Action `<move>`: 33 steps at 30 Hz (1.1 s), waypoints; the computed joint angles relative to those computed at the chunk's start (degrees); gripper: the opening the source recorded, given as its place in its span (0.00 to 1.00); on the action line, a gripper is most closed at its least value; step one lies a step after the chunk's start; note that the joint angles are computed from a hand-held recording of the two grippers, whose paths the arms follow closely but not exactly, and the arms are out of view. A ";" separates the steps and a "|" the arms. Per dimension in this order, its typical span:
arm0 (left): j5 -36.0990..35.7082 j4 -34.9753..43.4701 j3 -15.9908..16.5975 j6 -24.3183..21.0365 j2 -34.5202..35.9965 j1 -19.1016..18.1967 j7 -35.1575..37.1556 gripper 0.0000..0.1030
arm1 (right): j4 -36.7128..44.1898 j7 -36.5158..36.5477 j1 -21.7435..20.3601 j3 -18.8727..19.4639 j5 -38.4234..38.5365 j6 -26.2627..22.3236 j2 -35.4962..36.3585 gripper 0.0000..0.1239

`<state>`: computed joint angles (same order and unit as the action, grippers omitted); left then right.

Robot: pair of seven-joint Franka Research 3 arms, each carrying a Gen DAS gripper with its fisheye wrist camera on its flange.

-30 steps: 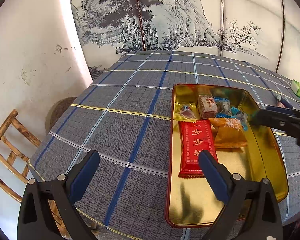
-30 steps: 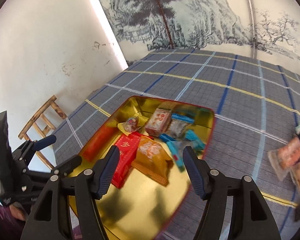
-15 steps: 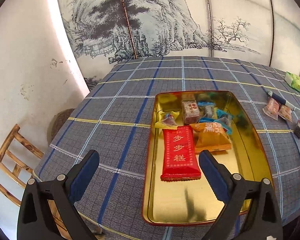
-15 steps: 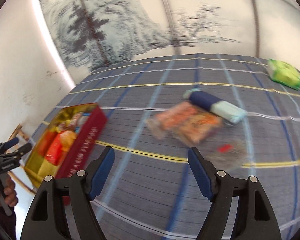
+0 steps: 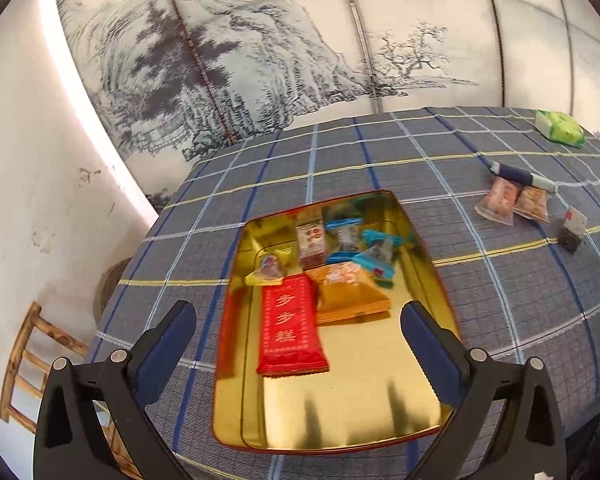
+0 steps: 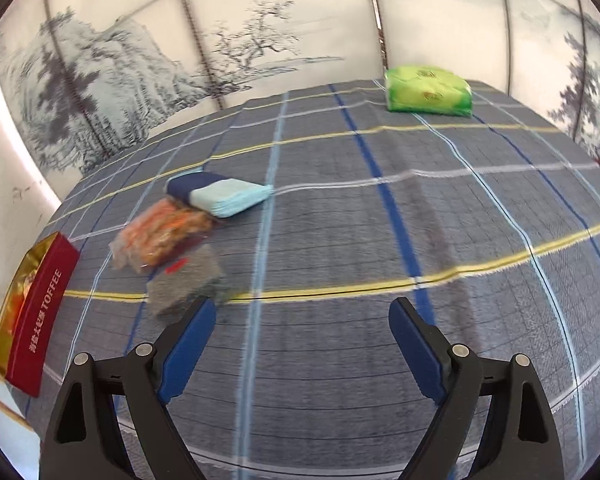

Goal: Organize snacks
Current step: 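Withdraw the right gripper from the tin while left moves to the clear packet, then grasp and lift the clear packet of orange sticks with the left gripper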

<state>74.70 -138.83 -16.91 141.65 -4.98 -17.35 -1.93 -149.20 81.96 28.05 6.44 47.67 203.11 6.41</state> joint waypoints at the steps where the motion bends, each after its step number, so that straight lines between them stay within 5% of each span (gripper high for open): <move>1: -0.29 0.83 -0.24 -0.20 0.65 -0.26 0.95 0.99 | -0.31 0.35 -0.45 -0.18 -0.62 0.17 -0.13 0.72; 5: -1.50 4.41 -0.38 0.94 3.44 -1.40 5.17 0.99 | -1.97 6.04 -3.75 0.01 -8.30 0.95 -0.50 0.74; 11: -7.77 11.55 1.17 10.81 9.86 -2.18 17.10 0.99 | -4.57 19.57 -9.48 0.63 -25.58 2.82 -0.50 0.74; 14: -14.49 16.37 1.82 16.53 14.37 -2.28 26.86 0.99 | -5.10 21.69 -10.18 0.49 -30.19 4.10 -0.32 0.74; 18: -25.07 26.76 1.74 16.57 22.56 -2.82 41.13 0.98 | -5.68 22.90 -10.36 0.42 -33.54 5.59 -0.30 0.74; 23: -36.77 42.50 1.14 11.12 34.35 -2.94 55.50 0.93 | -6.50 23.72 -10.27 0.34 -35.82 8.45 -0.11 0.75; 27: -45.02 57.64 1.11 2.79 45.29 -3.72 65.01 0.59 | -6.63 23.44 -10.21 0.26 -37.05 9.34 0.04 0.75; 29: -47.94 63.59 1.52 -1.12 49.60 -4.44 69.20 0.52 | -6.63 22.63 -9.85 0.26 -36.66 9.70 0.12 0.75; 33: -57.62 71.64 -2.29 -4.94 55.62 -2.35 79.97 0.54 | -6.59 21.72 -9.62 0.28 -36.70 10.08 0.27 0.76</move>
